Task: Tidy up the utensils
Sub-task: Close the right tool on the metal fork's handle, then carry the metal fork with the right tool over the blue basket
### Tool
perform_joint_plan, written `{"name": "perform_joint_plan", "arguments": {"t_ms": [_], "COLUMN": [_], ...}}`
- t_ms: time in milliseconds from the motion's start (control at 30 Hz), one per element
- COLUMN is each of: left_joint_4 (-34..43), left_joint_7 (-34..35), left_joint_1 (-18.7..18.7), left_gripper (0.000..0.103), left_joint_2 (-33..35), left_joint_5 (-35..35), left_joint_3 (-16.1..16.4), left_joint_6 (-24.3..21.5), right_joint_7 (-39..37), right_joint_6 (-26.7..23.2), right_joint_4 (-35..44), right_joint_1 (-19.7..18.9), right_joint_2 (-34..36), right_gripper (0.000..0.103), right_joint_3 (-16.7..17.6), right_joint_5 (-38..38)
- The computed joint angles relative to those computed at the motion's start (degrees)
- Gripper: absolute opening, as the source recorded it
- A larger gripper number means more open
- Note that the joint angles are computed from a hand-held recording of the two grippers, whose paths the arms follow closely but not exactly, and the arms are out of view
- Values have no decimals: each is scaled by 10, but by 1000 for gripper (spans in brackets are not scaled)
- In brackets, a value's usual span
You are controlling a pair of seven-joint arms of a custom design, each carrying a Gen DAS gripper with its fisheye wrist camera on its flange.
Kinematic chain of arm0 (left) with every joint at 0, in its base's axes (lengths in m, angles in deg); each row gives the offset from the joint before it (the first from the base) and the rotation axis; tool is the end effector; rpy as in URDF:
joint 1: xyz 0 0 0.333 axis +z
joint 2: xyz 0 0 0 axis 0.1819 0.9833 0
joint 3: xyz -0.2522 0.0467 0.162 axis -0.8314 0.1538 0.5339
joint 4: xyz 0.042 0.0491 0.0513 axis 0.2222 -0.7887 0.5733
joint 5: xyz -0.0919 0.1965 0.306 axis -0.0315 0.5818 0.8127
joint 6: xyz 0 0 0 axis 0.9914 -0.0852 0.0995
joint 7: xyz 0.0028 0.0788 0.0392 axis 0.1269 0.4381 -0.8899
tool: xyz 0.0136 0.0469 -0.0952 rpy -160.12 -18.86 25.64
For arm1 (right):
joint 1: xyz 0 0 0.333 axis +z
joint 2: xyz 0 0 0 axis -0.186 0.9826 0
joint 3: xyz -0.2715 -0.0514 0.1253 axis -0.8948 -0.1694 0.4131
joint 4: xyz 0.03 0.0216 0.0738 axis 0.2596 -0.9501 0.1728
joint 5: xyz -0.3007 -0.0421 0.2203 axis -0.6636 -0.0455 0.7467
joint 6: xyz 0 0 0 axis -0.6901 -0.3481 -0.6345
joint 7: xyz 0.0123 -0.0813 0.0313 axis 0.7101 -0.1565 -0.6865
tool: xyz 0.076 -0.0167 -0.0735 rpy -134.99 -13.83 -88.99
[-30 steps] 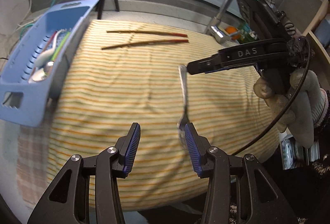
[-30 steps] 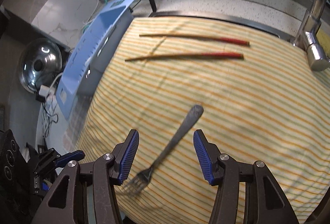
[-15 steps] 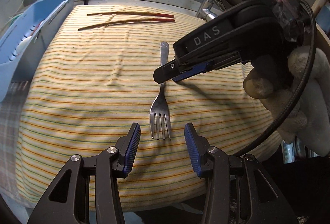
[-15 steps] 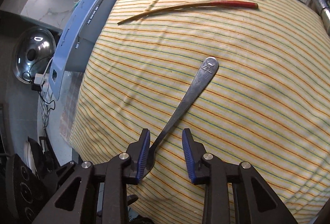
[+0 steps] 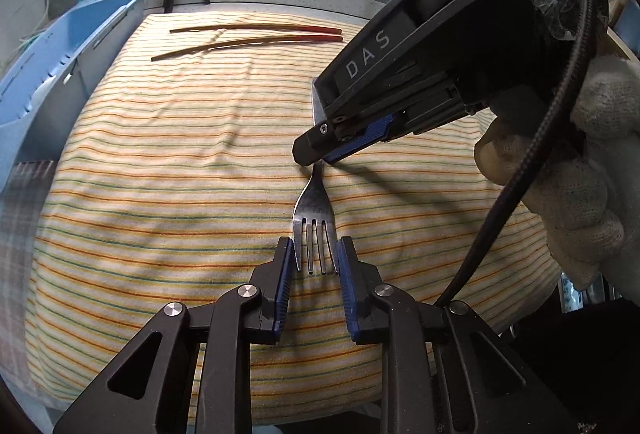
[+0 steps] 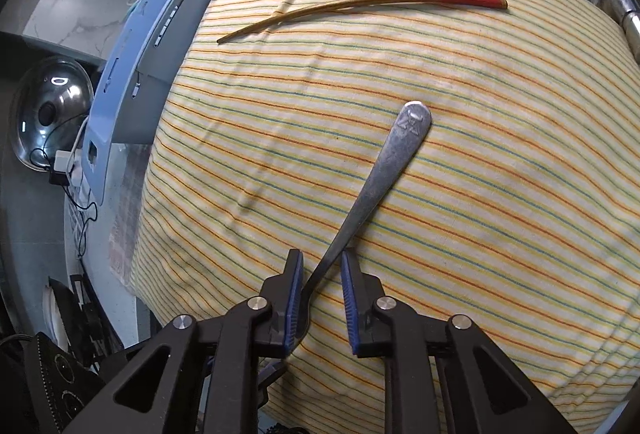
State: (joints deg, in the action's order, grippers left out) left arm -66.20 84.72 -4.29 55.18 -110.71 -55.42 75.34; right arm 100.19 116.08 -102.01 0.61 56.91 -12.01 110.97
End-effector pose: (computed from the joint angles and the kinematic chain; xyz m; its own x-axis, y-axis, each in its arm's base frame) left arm 0.4785 -0.2564 0.4505 -0.8177 -0.5269 0.2316 -0.5610 0.6398 -0.5253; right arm 0.4952 0.1011 0.4608 -0.3592 -0.8525 -0.3797 -0.9202 0.3913 -0.0081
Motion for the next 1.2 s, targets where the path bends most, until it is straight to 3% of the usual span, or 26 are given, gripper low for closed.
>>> {"name": "perform_joint_plan", "arguments": {"t_ms": [367,667,1200], "left_joint_4": [19,54,217], "left_joint_7": [-3,-3,7], "left_joint_1": [5,16,70], "left_gripper": [21,21,21], "left_joint_2": [4,14,113], "left_joint_5": [-8,-10,9], "left_joint_3": [3,8,15], "left_joint_6": [-15,-22,-47], "right_joint_7": [-2,-5,29], "right_joint_6": [30,38,33], "right_joint_4": [-11,30,260], "right_joint_1": [0,2,-4], "right_joint_2": [-4,14,166], "right_gripper": [12,11,11], "right_joint_3": [-7,-2,37], "right_joint_5": [48,46,9]}}
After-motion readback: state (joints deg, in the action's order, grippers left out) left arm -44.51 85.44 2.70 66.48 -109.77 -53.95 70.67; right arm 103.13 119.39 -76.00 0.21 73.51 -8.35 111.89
